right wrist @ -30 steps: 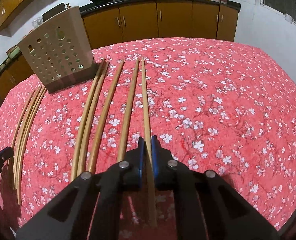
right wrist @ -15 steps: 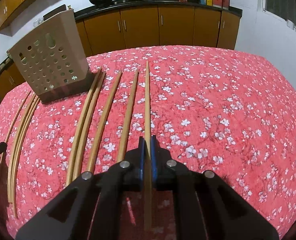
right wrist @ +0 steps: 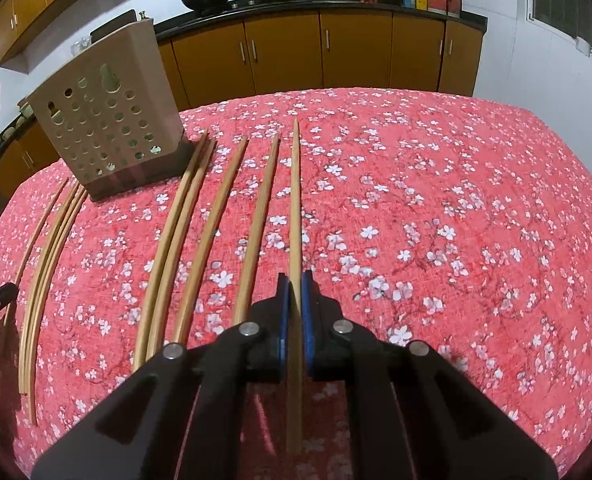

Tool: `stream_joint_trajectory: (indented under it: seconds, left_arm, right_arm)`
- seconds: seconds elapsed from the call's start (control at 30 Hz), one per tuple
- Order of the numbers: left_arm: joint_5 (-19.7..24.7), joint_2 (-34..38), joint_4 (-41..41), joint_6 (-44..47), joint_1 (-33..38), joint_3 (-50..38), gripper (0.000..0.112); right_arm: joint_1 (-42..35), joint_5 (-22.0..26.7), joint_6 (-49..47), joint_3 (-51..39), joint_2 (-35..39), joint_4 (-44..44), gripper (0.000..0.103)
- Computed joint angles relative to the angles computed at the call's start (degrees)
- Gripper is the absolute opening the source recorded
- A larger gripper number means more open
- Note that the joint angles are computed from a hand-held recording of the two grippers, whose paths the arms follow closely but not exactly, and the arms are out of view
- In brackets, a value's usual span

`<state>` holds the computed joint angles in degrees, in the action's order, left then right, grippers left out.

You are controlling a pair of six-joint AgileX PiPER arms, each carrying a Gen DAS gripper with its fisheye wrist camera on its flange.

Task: Organize utensils
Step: 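Lift the left tool's chopstick upright over the beige holder while the right tool lifts its chopstick too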

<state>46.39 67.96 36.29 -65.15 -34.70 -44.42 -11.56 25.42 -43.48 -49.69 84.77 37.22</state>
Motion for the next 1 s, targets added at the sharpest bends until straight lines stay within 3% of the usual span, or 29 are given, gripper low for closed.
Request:
stream_joint_trajectory:
  seconds: [0.17, 0.27, 0.57, 1.0]
  left_arm:
    - [0.06, 0.32, -0.20, 0.03, -0.04, -0.49, 0.008]
    - [1.04, 0.20, -2.36, 2.28, 1.20, -1.90, 0.008]
    - [7.11, -4.78, 2.44, 0.67, -1.07, -5.79, 0.008]
    - [11.48, -9.45, 9.60, -3.11, -4.26, -11.88, 0.008]
  right_arm:
    - [0.02, 0.52, -0.04, -0.81, 0.57, -0.07, 0.008]
    - [-1.24, 3.23, -1.48, -1.90, -0.71, 2.14, 0.007]
    - [-6.12, 8.69, -7.51, -4.16, -8.50, 9.21, 0.007]
    - [-9.45, 9.45, -13.03, -5.88, -13.00, 17.99, 0.007]
